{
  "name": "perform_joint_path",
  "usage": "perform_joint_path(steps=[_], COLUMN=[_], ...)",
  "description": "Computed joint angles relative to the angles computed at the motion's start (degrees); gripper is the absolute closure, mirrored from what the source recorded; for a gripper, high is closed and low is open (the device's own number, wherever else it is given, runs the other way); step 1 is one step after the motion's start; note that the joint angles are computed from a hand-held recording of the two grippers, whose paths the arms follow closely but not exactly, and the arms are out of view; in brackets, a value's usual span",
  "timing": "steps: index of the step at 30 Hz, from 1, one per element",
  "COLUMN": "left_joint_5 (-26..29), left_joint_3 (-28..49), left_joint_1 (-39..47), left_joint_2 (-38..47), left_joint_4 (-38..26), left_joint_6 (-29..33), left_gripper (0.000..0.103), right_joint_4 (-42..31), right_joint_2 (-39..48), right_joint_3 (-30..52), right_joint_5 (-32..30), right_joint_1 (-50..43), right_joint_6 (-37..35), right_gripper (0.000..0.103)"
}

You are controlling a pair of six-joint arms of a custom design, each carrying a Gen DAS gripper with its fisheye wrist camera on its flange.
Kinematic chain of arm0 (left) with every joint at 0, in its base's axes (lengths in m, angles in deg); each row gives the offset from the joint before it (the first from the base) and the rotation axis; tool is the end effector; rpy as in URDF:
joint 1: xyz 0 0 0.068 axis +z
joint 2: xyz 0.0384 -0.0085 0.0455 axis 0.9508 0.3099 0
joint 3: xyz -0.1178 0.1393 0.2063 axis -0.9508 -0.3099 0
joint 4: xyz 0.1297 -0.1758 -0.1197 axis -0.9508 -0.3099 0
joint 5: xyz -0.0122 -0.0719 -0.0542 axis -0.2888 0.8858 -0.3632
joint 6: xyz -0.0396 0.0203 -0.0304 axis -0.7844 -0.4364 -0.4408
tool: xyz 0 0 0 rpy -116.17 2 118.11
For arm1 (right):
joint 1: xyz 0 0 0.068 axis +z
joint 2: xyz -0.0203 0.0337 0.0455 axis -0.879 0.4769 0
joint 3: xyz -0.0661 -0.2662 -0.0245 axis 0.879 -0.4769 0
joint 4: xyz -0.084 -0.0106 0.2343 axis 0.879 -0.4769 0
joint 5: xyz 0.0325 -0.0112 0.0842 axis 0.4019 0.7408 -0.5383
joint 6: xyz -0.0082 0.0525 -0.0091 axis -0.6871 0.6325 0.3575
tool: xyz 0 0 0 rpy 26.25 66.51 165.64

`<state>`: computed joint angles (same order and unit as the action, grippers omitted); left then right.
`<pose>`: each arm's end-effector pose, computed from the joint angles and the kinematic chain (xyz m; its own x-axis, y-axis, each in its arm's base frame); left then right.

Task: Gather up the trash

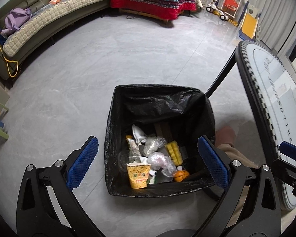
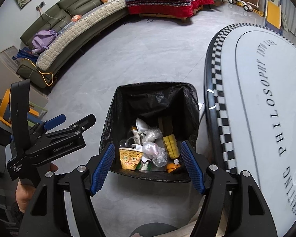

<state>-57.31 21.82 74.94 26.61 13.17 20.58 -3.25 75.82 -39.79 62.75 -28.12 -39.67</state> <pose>0.2120 0.0083 0.1419 -0.8672 -0.0639 -0.4938 -0.0298 0.9966 -0.0767 0.1798 0.1201 0.2120 -0.9067 -0.0728 -0.4153 -0.1862 0.9529 0.2395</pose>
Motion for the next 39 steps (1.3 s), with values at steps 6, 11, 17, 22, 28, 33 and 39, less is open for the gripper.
perform_joint_path(steps=[6, 11, 17, 22, 28, 33, 39], left_joint_5=[-3.1, -6.5, -9.4, -10.8, -11.4, -11.7, -11.6], left_joint_3=[5.2, 11.2, 19.4, 26.5, 34.3, 40.6, 47.9], left_joint_1=[-11.1, -22.1, -33.2, -41.0, -48.6, -53.9, -58.4], left_joint_2=[-1.6, 2.1, 8.5, 15.0, 22.5, 29.2, 38.4], left_joint_4=[-4.2, -5.7, -7.0, -7.5, -6.6, -5.5, -5.0], left_joint_6=[-6.5, -11.4, -16.3, -18.8, -21.0, -21.4, -20.6], left_gripper=[0.006, 0.006, 0.006, 0.006, 0.006, 0.006, 0.006], right_joint_4=[-5.6, -10.0, -13.7, -15.4, -14.2, -10.7, -3.2], right_joint_2=[-7.3, -12.1, -14.8, -14.1, -11.5, -6.5, 2.0], right_joint_3=[0.3, 0.4, 0.3, 0.5, 0.4, -0.2, -1.6], right_joint_5=[-0.7, -3.7, -9.2, -14.1, -16.7, -19.6, -21.7], right_joint_1=[-8.4, -20.5, -38.4, -55.3, -71.6, -83.9, -95.3], right_joint_6=[-5.4, -12.7, -23.7, -34.4, -44.6, -51.8, -57.1], right_gripper=[0.027, 0.025, 0.021, 0.02, 0.02, 0.019, 0.018])
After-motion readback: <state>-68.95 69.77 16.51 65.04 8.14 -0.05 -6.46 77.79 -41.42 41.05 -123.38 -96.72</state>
